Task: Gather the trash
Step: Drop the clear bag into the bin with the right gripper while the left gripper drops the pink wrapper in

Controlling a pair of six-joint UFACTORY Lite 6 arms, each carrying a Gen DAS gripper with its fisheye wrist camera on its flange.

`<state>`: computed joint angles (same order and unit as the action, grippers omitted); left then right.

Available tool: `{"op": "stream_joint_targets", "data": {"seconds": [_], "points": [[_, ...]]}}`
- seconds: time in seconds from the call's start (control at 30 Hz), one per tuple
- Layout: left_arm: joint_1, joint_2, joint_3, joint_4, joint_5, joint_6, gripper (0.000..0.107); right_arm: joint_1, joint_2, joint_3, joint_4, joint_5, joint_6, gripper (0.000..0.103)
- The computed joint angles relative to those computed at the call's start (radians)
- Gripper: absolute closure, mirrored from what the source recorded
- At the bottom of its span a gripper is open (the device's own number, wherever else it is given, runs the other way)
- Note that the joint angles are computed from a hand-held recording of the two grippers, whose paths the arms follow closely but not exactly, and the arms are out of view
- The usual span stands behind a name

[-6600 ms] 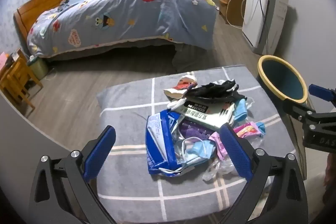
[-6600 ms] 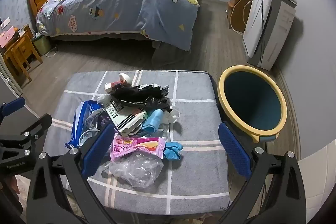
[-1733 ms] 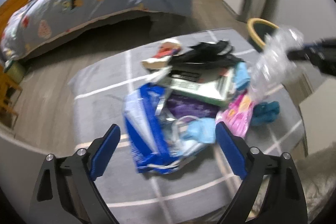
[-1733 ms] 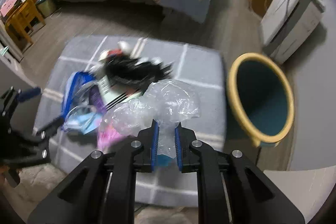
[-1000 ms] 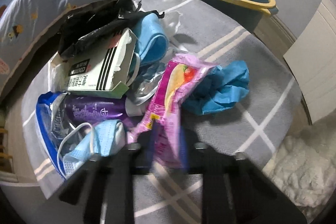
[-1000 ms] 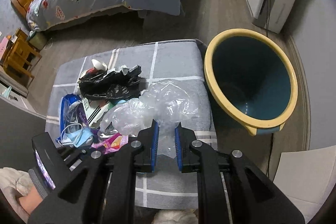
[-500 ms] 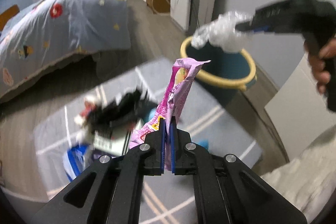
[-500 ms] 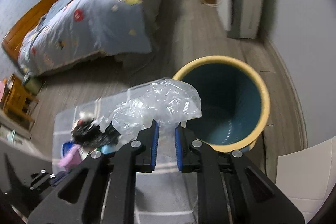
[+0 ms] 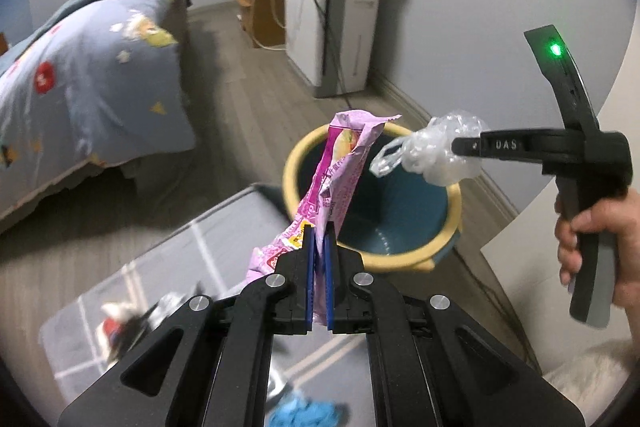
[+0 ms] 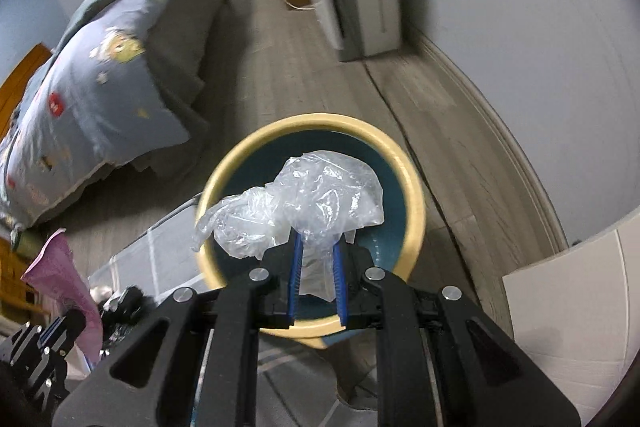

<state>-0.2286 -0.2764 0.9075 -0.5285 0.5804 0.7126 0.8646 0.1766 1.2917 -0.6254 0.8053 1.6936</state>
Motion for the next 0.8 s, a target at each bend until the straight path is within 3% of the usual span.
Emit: {"op": "stream_joint_targets", "data": {"seconds": [0.33,0.43,0.47,0.5,0.57,0.67,0.7,0.77,0.8], "points": [[-0.178,0.356,0.173,-0.022,-0.164,-0.065,0.102,-0.082,0.021,-0.055,0.043,-0.069,-0.071,0.089],[-0.195,0.408,0.192,-0.013,-0.207,-0.081,0.095,-0.094,0.017,-0.076,0.053,-0.099,-0.084,0.088],[-0.201,0.427,0.202,0.003,-0.212,-0.096,0.089,-0.099,0.022,-0.074,0.057,-0.108,-0.090,0.085],[-0.204,0.432,0.200,0.012,-0.222,-0.103,0.085,-0.104,0.027,-0.071,0.062,-0.122,-0.100,0.074],[-0.208,0.441,0.201,0.011,-0.237,-0.106,0.061,-0.106,0.032,-0.067,0.055,-0.123,-0.098,0.053],[-0.199,0.420,0.176,-0.030,-0.252,-0.073,0.052,-0.108,0.011,-0.087,0.037,-0.130,-0.073,0.046],[-0.193,0.414,0.172,-0.038,-0.246,-0.067,0.050,-0.108,0.008,-0.089,0.035,-0.134,-0.069,0.038],[-0.187,0.391,0.155,-0.047,-0.251,-0.060,0.032,-0.104,0.007,-0.087,0.028,-0.133,-0.061,0.025],[-0.181,0.366,0.135,-0.063,-0.257,-0.043,0.028,-0.098,0.008,-0.081,0.022,-0.127,-0.056,0.016]]}}
